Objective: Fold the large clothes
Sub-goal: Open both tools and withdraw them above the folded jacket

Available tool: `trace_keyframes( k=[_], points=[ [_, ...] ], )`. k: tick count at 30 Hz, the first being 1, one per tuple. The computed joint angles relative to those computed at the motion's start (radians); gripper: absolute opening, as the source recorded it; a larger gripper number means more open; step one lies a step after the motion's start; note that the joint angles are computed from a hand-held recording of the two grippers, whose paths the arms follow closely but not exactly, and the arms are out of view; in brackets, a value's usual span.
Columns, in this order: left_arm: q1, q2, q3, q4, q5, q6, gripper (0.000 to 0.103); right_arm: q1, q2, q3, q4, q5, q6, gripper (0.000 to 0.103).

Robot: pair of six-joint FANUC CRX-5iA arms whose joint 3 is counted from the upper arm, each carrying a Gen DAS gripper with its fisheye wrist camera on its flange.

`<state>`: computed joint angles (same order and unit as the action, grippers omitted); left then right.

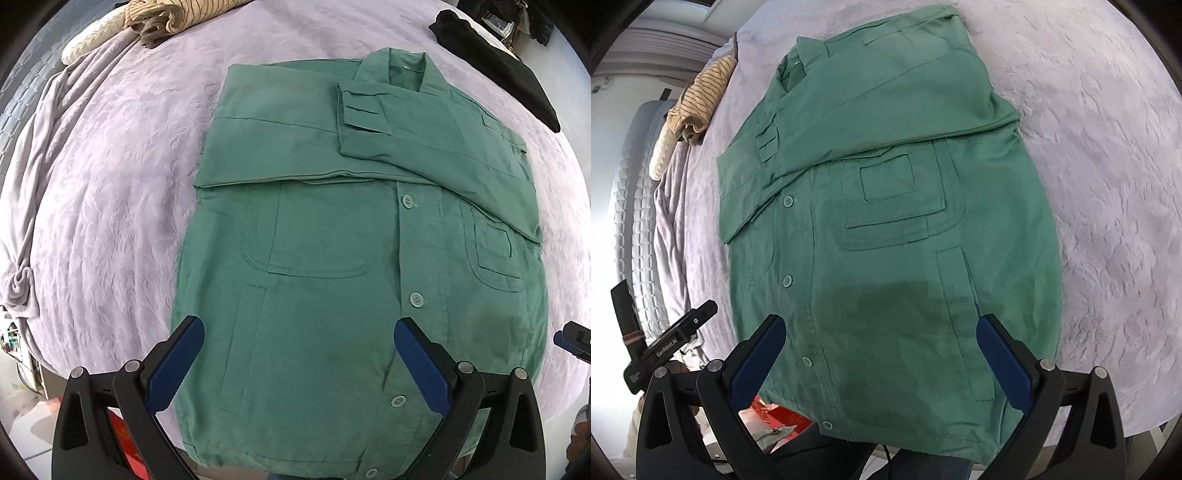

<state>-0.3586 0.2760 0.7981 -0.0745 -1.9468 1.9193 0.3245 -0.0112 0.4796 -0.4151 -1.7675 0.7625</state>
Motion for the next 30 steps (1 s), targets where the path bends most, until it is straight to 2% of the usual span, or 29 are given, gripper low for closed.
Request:
trace_keyframes(
  k=[6,13,20,23,30],
  points=[
    [-0.045,-0.004,0.016,-0.030,-0.024,0.052,0.103,-0.048,-0.010,-0.005,-0.040,-0.031,0.046,0.103],
    [-0.078,-0.047,-0.035,-0.035,-0.038,0.133,0.103,-0.082,-0.011,-0.013,-0.077,-0.063,0.102,0.103],
    [-0.074,-0.078,-0.075,-0.030,-0.032,0.125,0.103,-0.081,-0.052,-0.059,-0.086,-0.036,0.060,0.103],
    [-0.069,-0.102,-0.119,-0.018,-0.010,0.115,0.103,-0.064,-0.079,-0.094,-0.077,-0.017,0.022,0.103],
    [0.002,-0.243,-0.353,0.046,0.087,0.022,0.103,0.055,-0.181,-0.221,0.011,0.042,-0.127,0.103]
  ],
)
